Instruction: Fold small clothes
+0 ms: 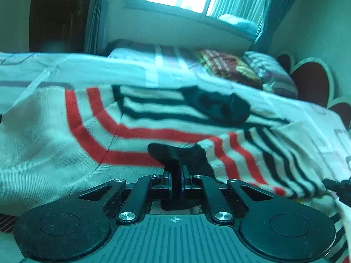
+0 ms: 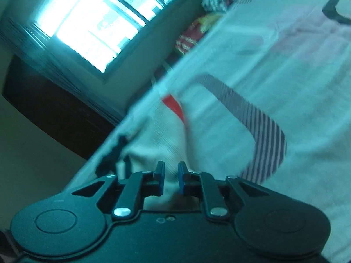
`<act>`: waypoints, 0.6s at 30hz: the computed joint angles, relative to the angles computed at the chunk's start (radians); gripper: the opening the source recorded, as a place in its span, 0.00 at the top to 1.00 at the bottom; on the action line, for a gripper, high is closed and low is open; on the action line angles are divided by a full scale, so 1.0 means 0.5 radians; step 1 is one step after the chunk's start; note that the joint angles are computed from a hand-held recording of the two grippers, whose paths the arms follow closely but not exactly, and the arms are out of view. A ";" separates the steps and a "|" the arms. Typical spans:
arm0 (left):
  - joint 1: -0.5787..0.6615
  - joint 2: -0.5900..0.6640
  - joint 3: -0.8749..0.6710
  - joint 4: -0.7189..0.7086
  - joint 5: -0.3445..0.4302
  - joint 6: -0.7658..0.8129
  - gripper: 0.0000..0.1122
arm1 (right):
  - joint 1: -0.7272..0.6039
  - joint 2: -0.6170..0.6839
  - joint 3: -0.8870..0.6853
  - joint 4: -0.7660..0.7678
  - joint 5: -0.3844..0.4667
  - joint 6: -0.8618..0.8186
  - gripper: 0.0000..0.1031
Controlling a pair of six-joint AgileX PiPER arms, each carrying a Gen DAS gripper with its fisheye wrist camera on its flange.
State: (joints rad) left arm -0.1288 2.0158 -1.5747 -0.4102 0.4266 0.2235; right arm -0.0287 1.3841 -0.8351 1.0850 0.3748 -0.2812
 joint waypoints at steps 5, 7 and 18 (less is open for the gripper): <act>0.041 0.028 -0.071 -0.128 0.070 0.110 0.94 | 0.093 -0.224 0.090 -0.037 -0.253 0.027 0.71; 0.037 0.067 -0.135 -0.074 0.134 0.076 0.94 | 0.137 -0.178 0.022 -0.386 -0.324 0.329 0.58; 0.018 0.026 -0.043 -0.071 -0.019 0.162 0.94 | 0.149 0.050 -0.228 -1.448 -0.268 1.039 0.99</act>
